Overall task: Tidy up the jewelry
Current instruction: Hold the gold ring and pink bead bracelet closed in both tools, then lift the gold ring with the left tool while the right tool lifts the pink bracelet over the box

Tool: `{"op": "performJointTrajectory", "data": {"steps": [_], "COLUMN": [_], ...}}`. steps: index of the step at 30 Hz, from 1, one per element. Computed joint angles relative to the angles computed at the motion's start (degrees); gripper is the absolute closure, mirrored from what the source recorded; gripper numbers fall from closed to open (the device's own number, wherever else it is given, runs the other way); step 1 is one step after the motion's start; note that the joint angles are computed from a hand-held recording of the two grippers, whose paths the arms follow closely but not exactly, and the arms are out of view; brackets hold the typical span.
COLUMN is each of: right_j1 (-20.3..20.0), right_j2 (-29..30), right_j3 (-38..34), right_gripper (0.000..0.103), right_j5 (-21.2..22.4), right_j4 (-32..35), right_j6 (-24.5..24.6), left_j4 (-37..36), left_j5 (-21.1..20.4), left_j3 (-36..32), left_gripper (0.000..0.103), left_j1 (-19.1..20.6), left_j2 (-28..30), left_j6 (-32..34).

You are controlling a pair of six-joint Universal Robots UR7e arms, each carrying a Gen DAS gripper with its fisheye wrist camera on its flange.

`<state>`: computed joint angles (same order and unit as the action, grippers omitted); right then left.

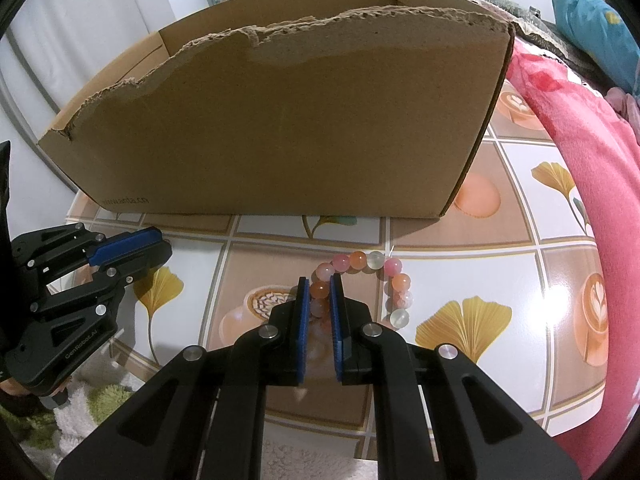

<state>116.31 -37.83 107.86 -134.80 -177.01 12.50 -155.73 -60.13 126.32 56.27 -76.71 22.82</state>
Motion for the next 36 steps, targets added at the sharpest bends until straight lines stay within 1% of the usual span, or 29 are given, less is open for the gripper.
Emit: {"op": "performJointTrajectory", "data": {"steps": [7, 19, 24, 25, 30, 36], "right_j1": [-0.06, -0.27, -0.41, -0.67, -3.01, -5.18], "right_j2": [0.00, -0.18, -0.30, -0.61, -3.16, -5.23], "right_j3": [0.15, 0.32, 0.42, 0.67, 3.24, 5.89], "right_gripper": [0.093, 0.093, 0.093, 0.093, 0.093, 0.093], "right_j5": [0.27, 0.65, 1.01, 1.77, 8.23, 14.59], "right_j4": [-0.51, -0.91, -1.05, -1.33, -4.25, -8.78], "right_j6": [-0.09, -0.46, -0.38, -0.03, 1.95, 2.11], "left_j4": [0.06, 2.58, 3.37, 3.45, 4.16, 4.06], "left_j5": [1.40, 3.69, 4.67, 4.79, 5.47, 6.22], "left_j3": [0.14, 0.32, 0.11, 0.12, 0.04, 0.03], "left_gripper": [0.092, 0.092, 0.092, 0.092, 0.092, 0.092], "left_j1": [-0.66, -1.18, -2.14, -2.23, -2.47, -2.97], "left_j2": [0.39, -0.99, -0.47, -0.45, -0.76, -0.26], "left_j6": [-0.44, -1.42, -2.62, -2.70, -2.61, -2.92]}}
